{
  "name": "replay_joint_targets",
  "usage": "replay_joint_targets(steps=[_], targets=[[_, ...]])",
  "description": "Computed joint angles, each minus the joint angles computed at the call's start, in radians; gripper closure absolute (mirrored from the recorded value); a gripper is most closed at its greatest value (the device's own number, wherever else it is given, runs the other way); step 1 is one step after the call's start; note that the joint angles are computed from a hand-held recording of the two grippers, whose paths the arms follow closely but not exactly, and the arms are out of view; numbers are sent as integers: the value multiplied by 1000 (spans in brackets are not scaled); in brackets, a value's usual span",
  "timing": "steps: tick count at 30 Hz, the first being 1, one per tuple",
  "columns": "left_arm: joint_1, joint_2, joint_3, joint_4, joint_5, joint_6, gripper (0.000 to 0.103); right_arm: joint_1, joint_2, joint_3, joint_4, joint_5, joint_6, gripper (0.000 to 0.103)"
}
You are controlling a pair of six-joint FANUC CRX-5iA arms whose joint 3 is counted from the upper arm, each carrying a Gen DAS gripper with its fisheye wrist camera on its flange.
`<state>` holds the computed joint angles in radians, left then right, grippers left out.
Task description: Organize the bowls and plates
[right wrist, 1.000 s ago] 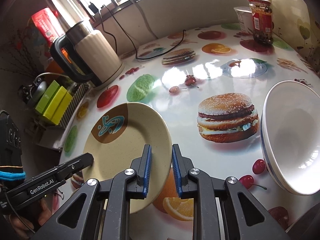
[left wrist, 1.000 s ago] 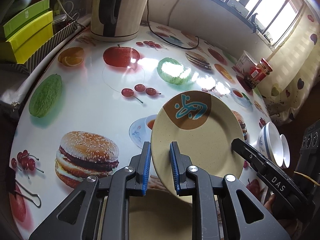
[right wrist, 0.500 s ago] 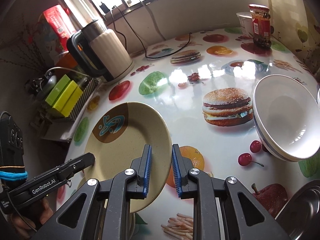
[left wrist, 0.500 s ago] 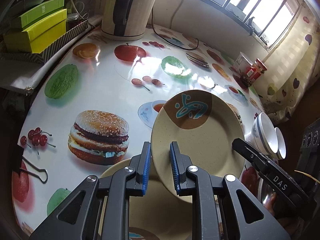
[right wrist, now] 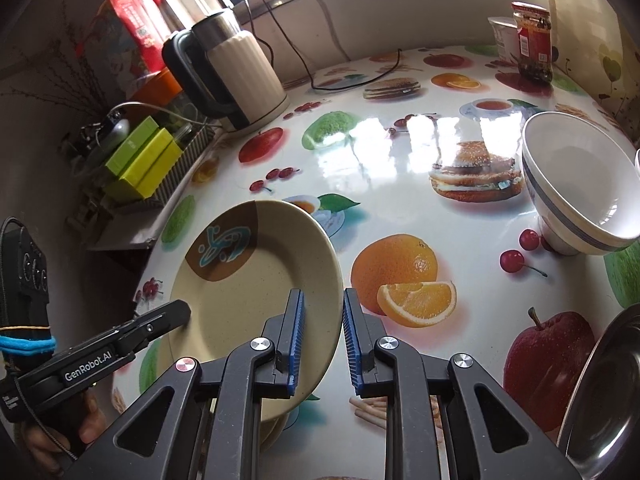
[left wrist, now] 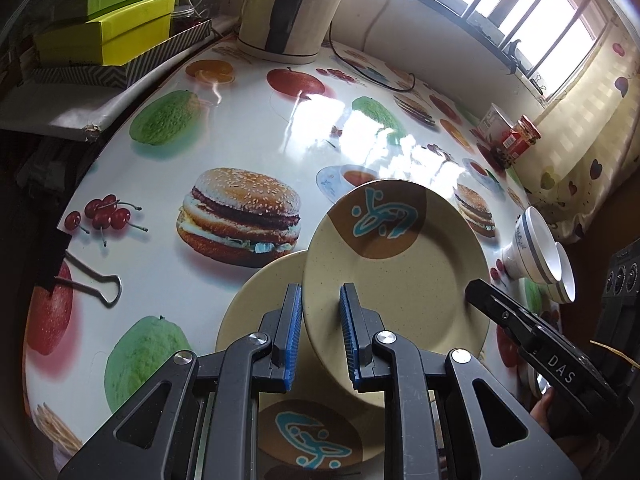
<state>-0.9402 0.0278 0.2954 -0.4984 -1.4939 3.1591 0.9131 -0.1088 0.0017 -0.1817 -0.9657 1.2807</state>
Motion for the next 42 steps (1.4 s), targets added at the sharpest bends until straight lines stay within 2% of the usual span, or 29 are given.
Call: replay_joint_targets(steps=[17,42], targets=[[-67,-33,-52,-20,-43,112,83,69,-34,-48,17,-15,5,84],[-125,-24,-32,-46,-104,158,83,113,-58,-82,33,-18,-15,84]])
